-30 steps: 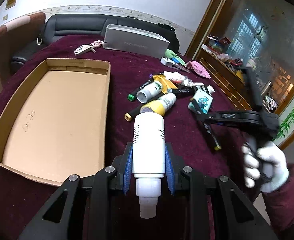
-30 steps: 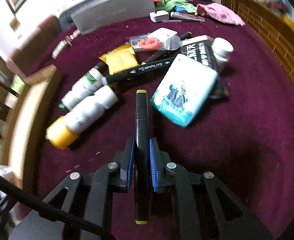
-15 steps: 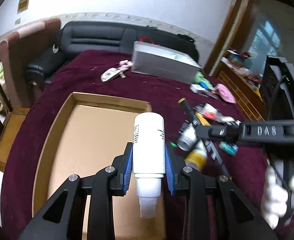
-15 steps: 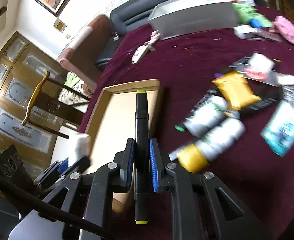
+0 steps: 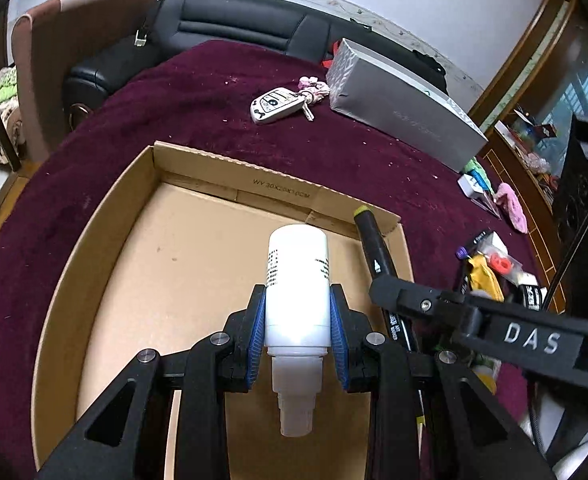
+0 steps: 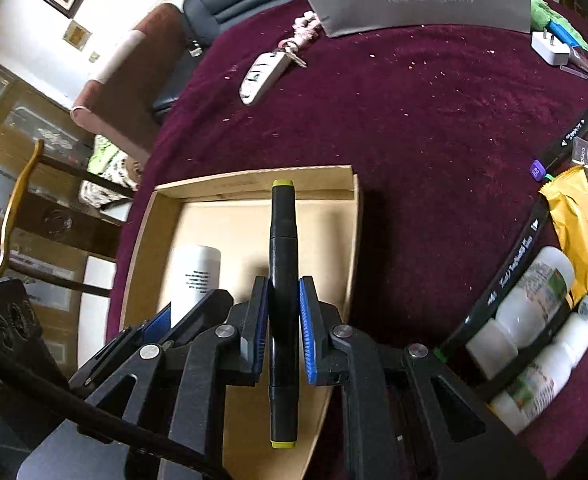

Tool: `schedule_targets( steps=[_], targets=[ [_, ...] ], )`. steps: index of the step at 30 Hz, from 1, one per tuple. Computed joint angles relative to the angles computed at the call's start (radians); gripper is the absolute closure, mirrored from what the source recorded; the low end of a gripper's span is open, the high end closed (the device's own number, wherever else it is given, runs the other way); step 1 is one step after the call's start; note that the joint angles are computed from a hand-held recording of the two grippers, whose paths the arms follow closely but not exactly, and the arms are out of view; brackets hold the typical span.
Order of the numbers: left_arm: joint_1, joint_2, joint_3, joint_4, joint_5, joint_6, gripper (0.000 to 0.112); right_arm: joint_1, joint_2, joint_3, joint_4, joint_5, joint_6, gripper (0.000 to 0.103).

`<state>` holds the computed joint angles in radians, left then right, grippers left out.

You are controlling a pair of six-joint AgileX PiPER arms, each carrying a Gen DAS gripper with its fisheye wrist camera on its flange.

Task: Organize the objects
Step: 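Carry spray bottle and marker into the cardboard box and open both tools, then grasp the yellow jar with the left tool while the right tool grasps a white bottle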

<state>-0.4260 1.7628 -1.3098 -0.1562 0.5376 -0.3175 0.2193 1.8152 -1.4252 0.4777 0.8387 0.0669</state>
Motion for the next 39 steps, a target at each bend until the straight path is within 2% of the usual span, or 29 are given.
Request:
schedule_targets(
  steps=[8, 11, 14, 16, 19, 22, 24, 25, 26, 27, 29, 30, 36, 39],
  targets=[
    [0.03, 0.046, -0.012, -0.123, -0.022, 0.08, 0.087, 0.016, 0.012, 0.006, -0.061, -0.052, 0.033, 0.09],
    [0.044, 0.049, -0.012, -0.187, -0.023, 0.126, 0.085, 0.021, 0.002, 0.015, -0.08, -0.069, 0.043, 0.087],
    [0.066, 0.035, -0.005, -0.264, -0.007, 0.166, 0.085, 0.007, -0.018, 0.034, -0.052, -0.08, 0.024, 0.086],
    [0.067, 0.008, 0.012, -0.255, -0.015, 0.149, 0.085, -0.012, -0.051, 0.056, -0.021, -0.079, -0.006, 0.086],
    [0.051, -0.061, 0.046, -0.197, -0.028, 0.085, 0.085, -0.049, -0.132, 0.112, 0.017, -0.081, -0.063, 0.086],
    [0.005, -0.143, 0.076, -0.134, -0.03, 0.025, 0.083, -0.112, -0.242, 0.195, 0.066, -0.077, -0.149, 0.079],
    [-0.055, -0.191, 0.088, -0.079, -0.04, -0.011, 0.069, -0.175, -0.332, 0.266, 0.101, -0.073, -0.212, 0.079],
    [-0.087, -0.207, 0.089, -0.045, -0.041, -0.033, 0.066, -0.2, -0.368, 0.293, 0.106, -0.073, -0.231, 0.079],
    [-0.139, -0.22, 0.087, 0.003, -0.04, -0.064, 0.065, -0.232, -0.415, 0.331, 0.11, -0.079, -0.254, 0.076],
    [-0.173, -0.218, 0.079, 0.029, -0.035, -0.078, 0.065, -0.271, -0.47, 0.377, 0.113, -0.085, -0.283, 0.067],
    [-0.258, -0.192, 0.04, 0.097, -0.009, -0.108, 0.065, -0.344, -0.542, 0.445, 0.13, -0.083, -0.341, 0.054],
    [-0.291, -0.176, 0.023, 0.13, -0.001, -0.126, 0.065, -0.408, -0.584, 0.492, 0.152, -0.071, -0.388, 0.053],
    [-0.485, 0.005, -0.145, 0.346, 0.098, -0.253, 0.065, -0.784, -0.627, 0.628, 0.329, 0.102, -0.695, 0.053],
    [-0.568, 0.089, -0.231, 0.541, 0.186, -0.35, 0.065, -0.95, -0.614, 0.667, 0.371, 0.176, -0.807, 0.053]
  ],
)
